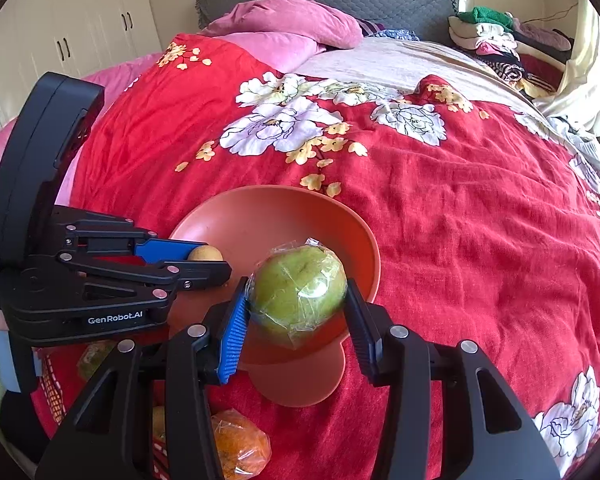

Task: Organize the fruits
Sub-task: 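Open the right gripper to drop the green fruit in the bowl while the left releases the tan fruit, then withdraw both grippers from the bowl toward the remaining fruit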

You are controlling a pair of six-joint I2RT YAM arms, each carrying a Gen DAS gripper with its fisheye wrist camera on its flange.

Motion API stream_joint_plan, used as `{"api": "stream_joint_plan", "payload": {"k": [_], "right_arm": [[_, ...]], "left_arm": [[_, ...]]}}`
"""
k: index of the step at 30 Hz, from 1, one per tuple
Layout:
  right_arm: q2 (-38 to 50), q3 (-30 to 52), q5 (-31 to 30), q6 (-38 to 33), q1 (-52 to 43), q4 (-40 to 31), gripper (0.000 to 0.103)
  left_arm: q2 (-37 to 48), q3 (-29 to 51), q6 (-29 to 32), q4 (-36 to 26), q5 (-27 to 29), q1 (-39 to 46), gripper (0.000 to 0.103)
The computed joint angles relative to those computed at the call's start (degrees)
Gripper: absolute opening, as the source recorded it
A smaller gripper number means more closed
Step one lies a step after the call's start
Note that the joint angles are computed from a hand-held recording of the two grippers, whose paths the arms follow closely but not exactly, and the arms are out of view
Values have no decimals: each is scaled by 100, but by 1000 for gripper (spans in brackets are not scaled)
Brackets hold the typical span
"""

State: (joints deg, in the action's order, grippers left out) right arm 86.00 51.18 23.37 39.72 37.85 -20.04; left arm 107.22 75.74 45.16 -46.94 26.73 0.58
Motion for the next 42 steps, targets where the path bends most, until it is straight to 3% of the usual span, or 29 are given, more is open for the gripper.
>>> {"api": "stream_joint_plan", "payload": {"k": [20, 32, 42], "right_arm": [[-72, -196, -73, 45, 15, 228, 47], [-524, -278, 283, 439, 323, -135, 51], [-772, -251, 576, 762, 592, -464, 57]], "left_arm": [[-21, 30, 29, -29, 2, 20, 18], [-125, -23, 49, -32, -38, 37, 18], [-275, -69, 44, -60, -20, 114, 28]]}}
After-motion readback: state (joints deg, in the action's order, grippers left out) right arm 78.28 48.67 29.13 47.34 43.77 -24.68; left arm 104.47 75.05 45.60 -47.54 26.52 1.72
